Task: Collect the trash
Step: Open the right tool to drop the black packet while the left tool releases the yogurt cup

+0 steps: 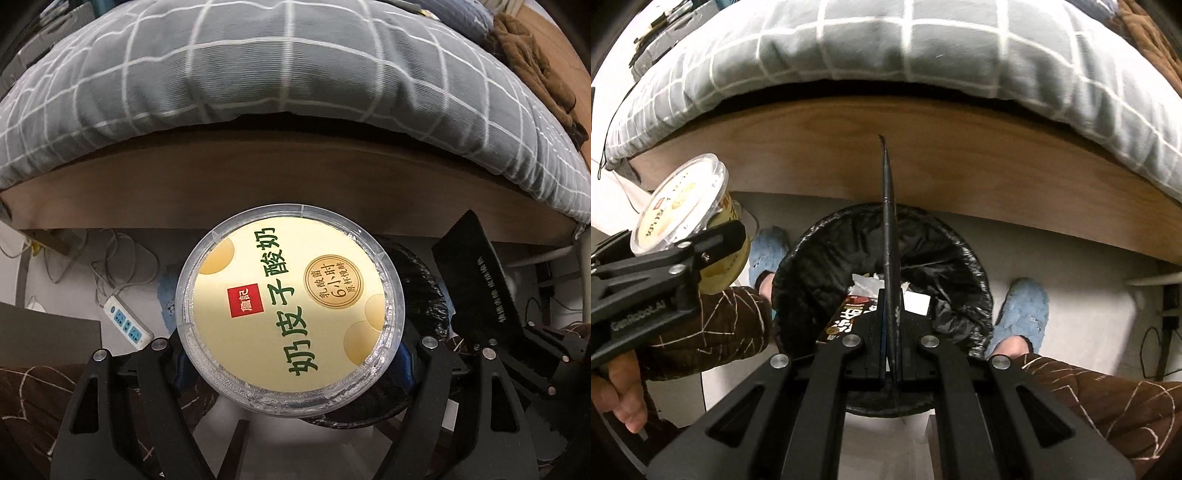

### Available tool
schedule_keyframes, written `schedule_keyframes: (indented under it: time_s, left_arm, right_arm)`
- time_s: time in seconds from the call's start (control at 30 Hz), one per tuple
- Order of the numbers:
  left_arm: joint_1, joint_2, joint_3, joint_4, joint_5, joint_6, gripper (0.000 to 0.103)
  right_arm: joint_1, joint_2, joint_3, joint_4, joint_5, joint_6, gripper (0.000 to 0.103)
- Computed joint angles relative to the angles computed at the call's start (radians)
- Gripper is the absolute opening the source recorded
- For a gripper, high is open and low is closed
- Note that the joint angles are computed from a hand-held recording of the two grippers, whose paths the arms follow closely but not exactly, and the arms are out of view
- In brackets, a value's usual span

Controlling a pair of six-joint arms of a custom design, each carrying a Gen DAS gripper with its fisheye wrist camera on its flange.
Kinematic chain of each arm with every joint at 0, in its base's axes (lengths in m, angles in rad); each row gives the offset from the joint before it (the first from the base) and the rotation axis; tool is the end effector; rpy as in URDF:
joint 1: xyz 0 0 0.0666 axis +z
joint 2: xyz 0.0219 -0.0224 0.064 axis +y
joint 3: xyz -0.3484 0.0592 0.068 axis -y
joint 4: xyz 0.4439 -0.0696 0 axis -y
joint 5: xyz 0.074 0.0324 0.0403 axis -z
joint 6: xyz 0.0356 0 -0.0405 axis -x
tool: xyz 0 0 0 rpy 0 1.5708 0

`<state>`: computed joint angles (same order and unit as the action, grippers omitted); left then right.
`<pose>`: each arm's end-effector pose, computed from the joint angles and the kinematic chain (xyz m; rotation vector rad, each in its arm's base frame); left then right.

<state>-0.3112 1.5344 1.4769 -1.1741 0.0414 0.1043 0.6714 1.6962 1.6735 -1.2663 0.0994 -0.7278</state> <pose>0.5293 -0.1722 0.3523 0.3005 2.7979 -0.1564 0.4777 0.3745 0.3525 0.1008 2.8569 0.1523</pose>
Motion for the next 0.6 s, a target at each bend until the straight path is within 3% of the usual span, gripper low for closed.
schedule_keyframes:
  time_s: [0.1, 0.27, 0.33, 0.47, 0.6]
  left_arm:
    - [0.011, -0.002, -0.005, 0.006, -0.001, 0.0, 0.077]
    - [0.014, 0.003, -0.006, 0.002, -0.006, -0.004, 0.077]
    - [0.009, 0.01, -0.001, -0.006, -0.009, -0.005, 0.077]
    - [-0.016, 0.02, 0.013, -0.014, -0.011, -0.006, 0.077]
    - [-0.051, 0.031, 0.025, -0.013, -0.006, -0.017, 0.077]
  right_arm:
    - [0.006, 0.024, 0.025, -0.01, 0.005, -0.001, 0.006]
    - [0.009, 0.03, 0.039, -0.022, 0.055, -0.017, 0.051]
    - [0.007, 0.016, 0.024, -0.026, 0.084, -0.035, 0.063]
    - [-0.007, -0.024, -0.017, -0.037, 0.131, -0.085, 0.083]
    - [-0.032, -0.095, -0.088, -0.031, 0.179, -0.144, 0.093]
